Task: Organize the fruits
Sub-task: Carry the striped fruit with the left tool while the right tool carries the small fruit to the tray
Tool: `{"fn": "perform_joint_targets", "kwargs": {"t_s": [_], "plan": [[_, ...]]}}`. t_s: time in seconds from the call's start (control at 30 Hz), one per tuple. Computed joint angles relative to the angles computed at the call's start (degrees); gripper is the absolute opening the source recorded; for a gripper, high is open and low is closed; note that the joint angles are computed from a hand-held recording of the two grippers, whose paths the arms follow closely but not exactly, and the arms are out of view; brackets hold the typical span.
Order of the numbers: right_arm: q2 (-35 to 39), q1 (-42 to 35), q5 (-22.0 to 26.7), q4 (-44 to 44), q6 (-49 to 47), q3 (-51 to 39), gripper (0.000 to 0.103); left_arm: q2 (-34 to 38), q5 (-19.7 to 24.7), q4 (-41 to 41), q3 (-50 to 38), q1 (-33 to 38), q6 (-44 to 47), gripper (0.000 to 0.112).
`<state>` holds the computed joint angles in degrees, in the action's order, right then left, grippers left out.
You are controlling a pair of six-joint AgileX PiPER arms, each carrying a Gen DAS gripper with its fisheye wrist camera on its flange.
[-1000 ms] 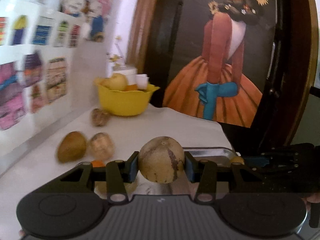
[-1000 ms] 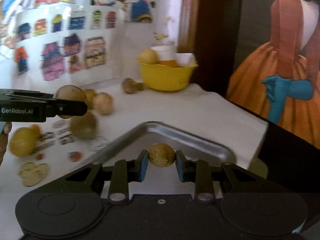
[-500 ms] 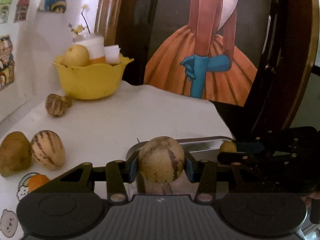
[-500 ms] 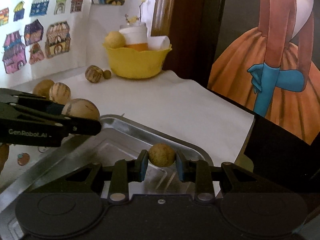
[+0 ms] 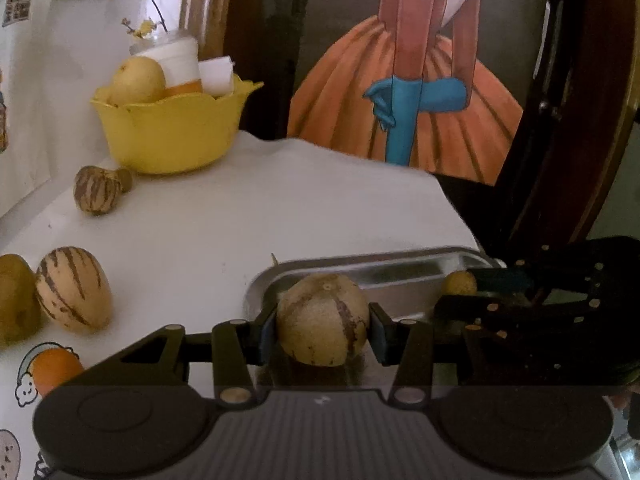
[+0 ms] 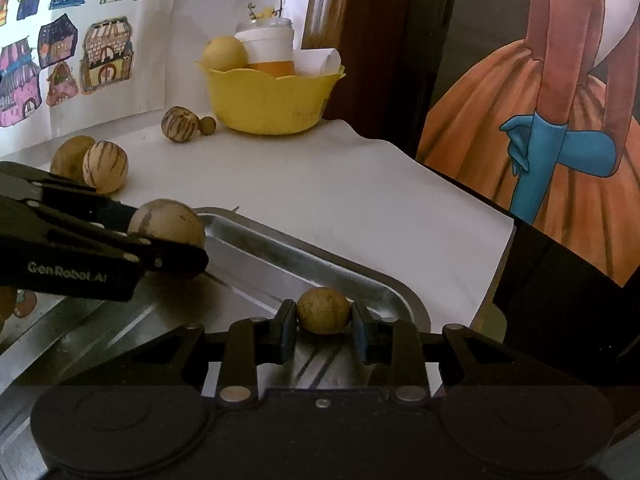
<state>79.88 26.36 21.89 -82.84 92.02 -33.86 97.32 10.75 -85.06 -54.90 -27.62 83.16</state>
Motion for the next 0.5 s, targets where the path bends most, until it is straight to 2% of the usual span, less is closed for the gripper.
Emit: {"fn": "perform_joint_targets", "kwargs": {"t_s": [0.07, 0.27, 0.43, 0.5], "plan": [[0.05, -0.07, -0.07, 0.5, -0.36, -0.07, 0.031, 0.13, -0.54, 4.79, -0.35, -0.45, -4.51, 0.05], [0.12, -0.8, -0.82, 1.14, -1.05, -0.24, 0.031, 0.72, 0.75, 11.46, -1.39, -0.18, -11.04, 0.051], [-0.74, -0.11, -0.12, 1.92, -0.84, 0.41, 0.036, 0.51, 2.13, 12.72, -1.35, 0.44, -13.24, 0.053], [-1.54, 0.04, 0.13, 1.93, -0.57, 1.13, 0.039, -0.28, 1.54, 10.18, -0.59, 0.49, -11.11, 0.053]]}}
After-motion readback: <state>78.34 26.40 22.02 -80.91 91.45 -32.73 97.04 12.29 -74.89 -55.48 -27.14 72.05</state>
